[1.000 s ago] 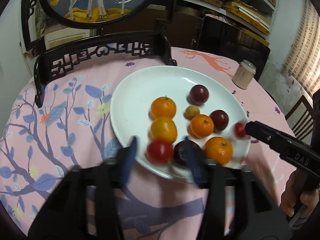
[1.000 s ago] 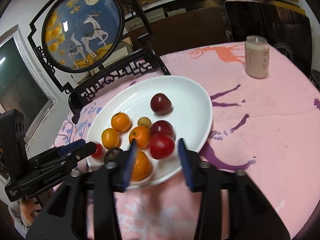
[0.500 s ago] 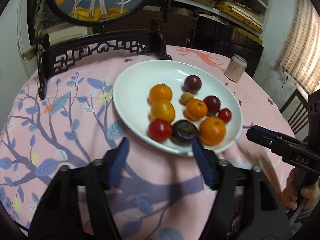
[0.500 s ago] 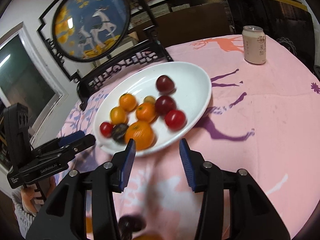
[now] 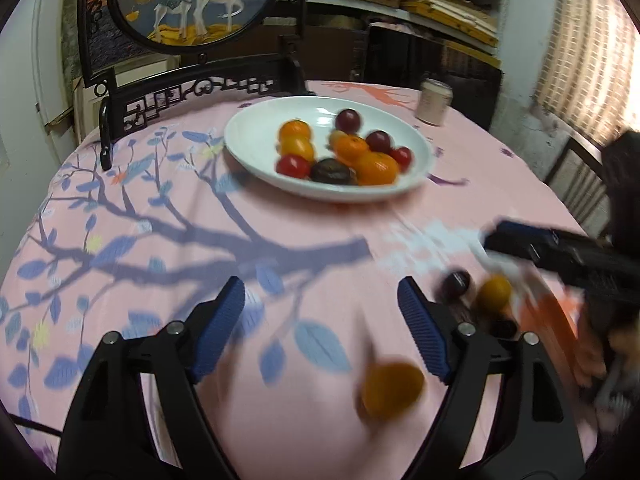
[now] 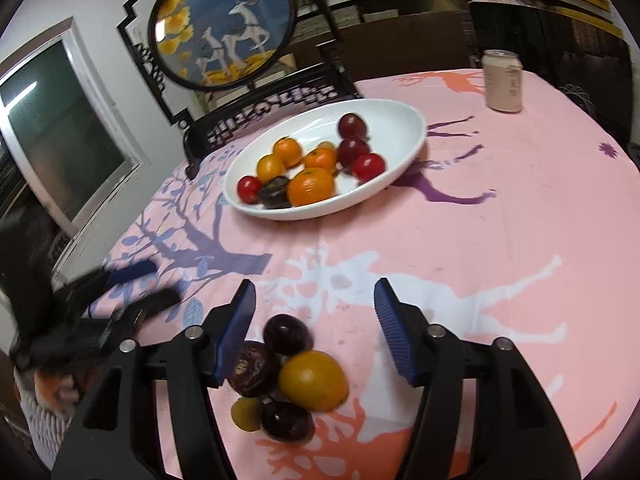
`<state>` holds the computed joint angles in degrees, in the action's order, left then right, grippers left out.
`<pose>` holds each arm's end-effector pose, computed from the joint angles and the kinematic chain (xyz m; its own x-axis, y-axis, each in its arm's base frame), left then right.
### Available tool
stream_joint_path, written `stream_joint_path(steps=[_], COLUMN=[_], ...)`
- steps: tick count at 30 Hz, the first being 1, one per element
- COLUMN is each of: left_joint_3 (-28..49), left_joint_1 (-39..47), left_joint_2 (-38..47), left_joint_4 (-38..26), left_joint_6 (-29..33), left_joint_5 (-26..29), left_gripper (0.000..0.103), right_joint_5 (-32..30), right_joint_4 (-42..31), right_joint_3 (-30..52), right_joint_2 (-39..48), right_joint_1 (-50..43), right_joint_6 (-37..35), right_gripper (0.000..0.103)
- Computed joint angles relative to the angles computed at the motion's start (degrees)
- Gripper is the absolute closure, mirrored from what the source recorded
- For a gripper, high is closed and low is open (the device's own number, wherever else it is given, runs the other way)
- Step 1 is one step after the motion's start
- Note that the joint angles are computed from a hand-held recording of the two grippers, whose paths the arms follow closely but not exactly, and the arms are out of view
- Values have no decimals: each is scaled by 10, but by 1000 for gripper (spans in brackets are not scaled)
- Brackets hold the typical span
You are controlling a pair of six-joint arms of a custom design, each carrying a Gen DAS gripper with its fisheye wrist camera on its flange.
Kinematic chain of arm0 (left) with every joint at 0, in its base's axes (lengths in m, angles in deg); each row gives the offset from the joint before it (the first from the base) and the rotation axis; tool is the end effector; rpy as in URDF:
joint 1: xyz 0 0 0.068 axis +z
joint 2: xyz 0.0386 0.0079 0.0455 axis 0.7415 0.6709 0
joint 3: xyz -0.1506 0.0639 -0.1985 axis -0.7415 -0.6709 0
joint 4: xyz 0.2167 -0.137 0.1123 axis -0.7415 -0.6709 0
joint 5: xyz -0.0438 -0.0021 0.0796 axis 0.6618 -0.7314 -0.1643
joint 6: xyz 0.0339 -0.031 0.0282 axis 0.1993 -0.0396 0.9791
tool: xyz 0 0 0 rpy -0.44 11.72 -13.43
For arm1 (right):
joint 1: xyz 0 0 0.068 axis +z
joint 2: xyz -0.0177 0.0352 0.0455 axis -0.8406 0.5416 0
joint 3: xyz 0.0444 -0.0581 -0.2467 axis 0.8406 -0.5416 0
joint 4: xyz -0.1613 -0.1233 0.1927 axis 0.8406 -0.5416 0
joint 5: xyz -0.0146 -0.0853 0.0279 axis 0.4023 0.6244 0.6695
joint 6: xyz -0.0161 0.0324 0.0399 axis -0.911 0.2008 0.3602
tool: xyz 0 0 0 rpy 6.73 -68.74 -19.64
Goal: Organize fruits
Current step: 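Carry both red plums to the white plate and release them, then grasp a yellow fruit with the left tool while the right tool grasps a dark plum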
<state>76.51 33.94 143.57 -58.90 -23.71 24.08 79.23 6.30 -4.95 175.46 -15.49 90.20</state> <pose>0.2859 -0.0816 0.1008 -0.6043 0.3240 -0.7279 0.5460 0.8337 -0.0822 0.2274 0.1879 0.0951 -0.6785 0.2702 -0.6831 0.0112 0.9336 0.3582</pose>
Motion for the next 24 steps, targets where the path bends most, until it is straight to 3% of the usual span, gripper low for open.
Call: stream_joint_path(steps=[6,11,15,18,21,24], left_joint_3=[-83,-73,-61,-47,-43,-41], left_joint_1=[-8,-45,-38,-29,5,7], left_joint_2=[-71,-41,-26,-4,-4,-4], left_joint_4=[-3,-16,-22,-9,3,-6], left_joint_6=[49,73,65,39,12,23], left_joint_5=[27,-11,-13,-50,-38,-24], left_gripper=[21,21,21,18,19,22], right_joint_5=[-2,1,2,4,6,7], right_joint_4=[16,6,7,5,6,9], right_joint_3=[-26,-22,-24,-23,-24,-25], right_joint_2=[-16,-12,-13,-12,-14,-15], right_joint_1=[-8,-5,-8,-5,-4,-2], right_joint_6=[21,29,33,31,30,26], right_gripper=[41,37,35,35,35,35])
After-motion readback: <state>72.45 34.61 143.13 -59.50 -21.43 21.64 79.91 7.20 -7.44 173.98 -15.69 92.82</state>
